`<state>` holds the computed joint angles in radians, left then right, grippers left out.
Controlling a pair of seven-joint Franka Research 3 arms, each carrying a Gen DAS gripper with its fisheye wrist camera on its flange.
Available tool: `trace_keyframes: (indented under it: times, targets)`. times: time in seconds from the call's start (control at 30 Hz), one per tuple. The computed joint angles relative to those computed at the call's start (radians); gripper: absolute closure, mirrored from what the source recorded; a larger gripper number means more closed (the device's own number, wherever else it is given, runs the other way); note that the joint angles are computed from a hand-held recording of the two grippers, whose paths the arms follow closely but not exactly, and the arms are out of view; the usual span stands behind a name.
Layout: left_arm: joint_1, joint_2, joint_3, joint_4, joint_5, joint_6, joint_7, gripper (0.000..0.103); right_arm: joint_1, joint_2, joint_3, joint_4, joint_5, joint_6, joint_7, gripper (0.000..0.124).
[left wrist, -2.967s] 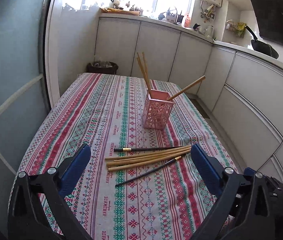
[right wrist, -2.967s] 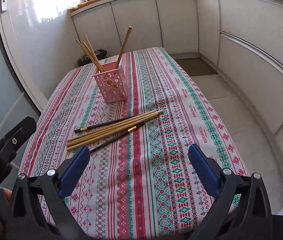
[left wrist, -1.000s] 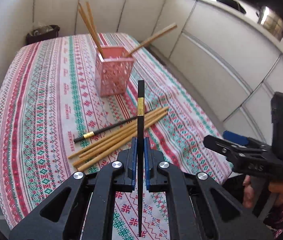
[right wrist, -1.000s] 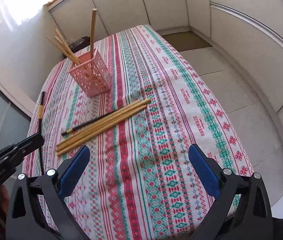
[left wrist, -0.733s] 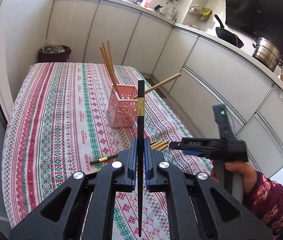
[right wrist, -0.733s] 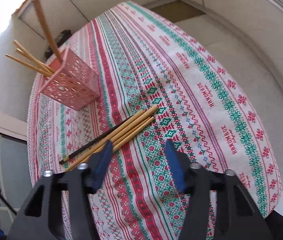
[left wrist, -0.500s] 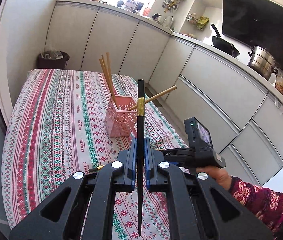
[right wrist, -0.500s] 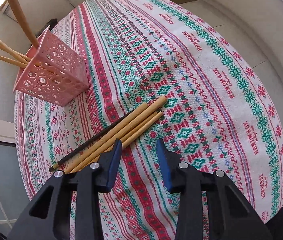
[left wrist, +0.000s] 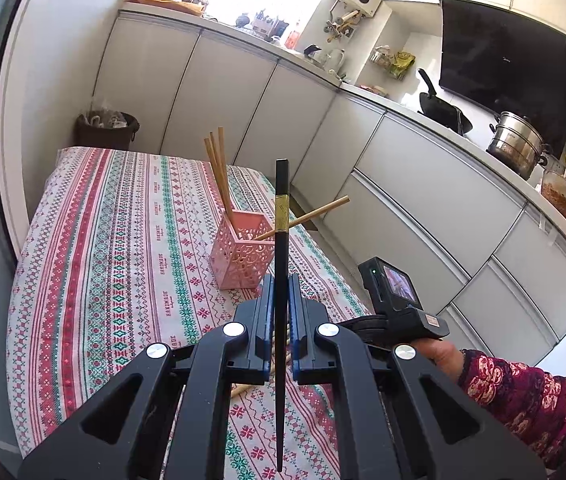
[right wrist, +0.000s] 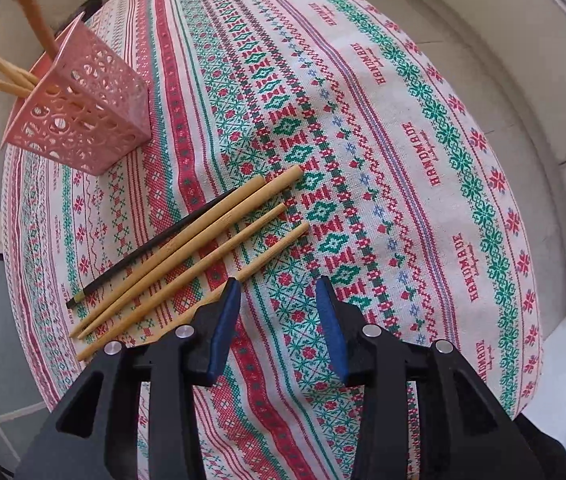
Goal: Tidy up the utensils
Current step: 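Grasp a wooden chopstick with the right gripper while the left gripper holds the black chopstick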
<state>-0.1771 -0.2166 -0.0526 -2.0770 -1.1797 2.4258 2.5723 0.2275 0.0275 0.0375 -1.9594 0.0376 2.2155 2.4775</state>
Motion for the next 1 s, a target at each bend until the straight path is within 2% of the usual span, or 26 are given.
trace_keyframes:
  times: [0.2, 0.33, 0.37, 0.4, 0.47, 0.53, 0.57, 0.63, 0.67, 0.7, 0.73, 0.77, 0.83, 0.87, 0.9, 1.0]
  targets:
    - [0.001, -0.004, 0.001, 0.001, 0.002, -0.006, -0.003, 0.097, 0.02, 0.057, 0.003, 0.074, -0.067, -0.041, 0.073, 0.069]
    - [0.003, -0.009, 0.006, -0.002, -0.006, -0.008, 0.001, 0.097, 0.058, 0.199, -0.008, 0.271, -0.156, -0.135, 0.084, 0.069]
    - [0.004, -0.009, 0.007, -0.001, -0.005, -0.009, -0.002, 0.097, 0.068, 0.208, -0.012, 0.283, -0.172, -0.137, 0.07, 0.075]
    - [0.004, -0.007, 0.007, -0.001, -0.003, -0.01, -0.005, 0.097, 0.081, 0.231, -0.012, 0.324, -0.196, -0.194, 0.037, 0.088]
    - [0.006, -0.008, 0.009, -0.001, -0.005, -0.012, -0.006, 0.097, 0.106, 0.254, -0.01, 0.368, -0.249, -0.255, -0.071, 0.096]
    - [0.008, -0.012, 0.012, -0.003, -0.013, -0.017, -0.001, 0.097, 0.11, 0.268, -0.008, 0.406, -0.238, -0.322, -0.183, 0.096]
    - [0.008, -0.012, 0.013, -0.003, -0.015, -0.019, 0.002, 0.097, 0.102, 0.269, -0.013, 0.413, -0.2, -0.339, -0.195, 0.096]
    - [0.007, -0.012, 0.011, -0.002, -0.016, -0.02, 0.005, 0.097, 0.086, 0.257, -0.03, 0.396, -0.147, -0.343, -0.161, 0.077]
    - [0.007, -0.012, 0.01, -0.001, -0.017, -0.022, 0.005, 0.097, 0.087, 0.269, -0.04, 0.411, -0.152, -0.369, -0.122, 0.051]
    - [0.006, -0.011, 0.01, 0.0, -0.017, -0.025, 0.006, 0.097, 0.082, 0.267, -0.047, 0.397, -0.143, -0.357, -0.094, 0.037]
    - [0.006, -0.012, 0.008, 0.0, -0.016, -0.025, 0.007, 0.097, 0.063, 0.244, -0.049, 0.348, -0.096, -0.293, -0.076, 0.036]
    - [0.005, -0.013, 0.007, -0.001, -0.014, -0.023, 0.006, 0.097, 0.066, 0.232, -0.053, 0.331, -0.116, -0.272, -0.053, 0.036]
    - [0.005, -0.013, 0.009, 0.0, -0.012, -0.029, 0.005, 0.097, 0.076, 0.213, -0.048, 0.307, -0.153, -0.238, -0.04, 0.045]
    - [0.005, -0.012, 0.008, 0.001, -0.01, -0.03, 0.004, 0.097, 0.084, 0.191, -0.043, 0.285, -0.176, -0.218, -0.029, 0.064]
    - [0.005, -0.012, 0.007, 0.001, -0.007, -0.028, 0.002, 0.097, 0.094, 0.175, -0.037, 0.266, -0.198, -0.198, -0.012, 0.107]
    - [0.005, -0.009, 0.001, 0.001, 0.011, -0.021, -0.015, 0.097, 0.111, 0.159, -0.018, 0.243, -0.206, -0.161, 0.031, 0.117]
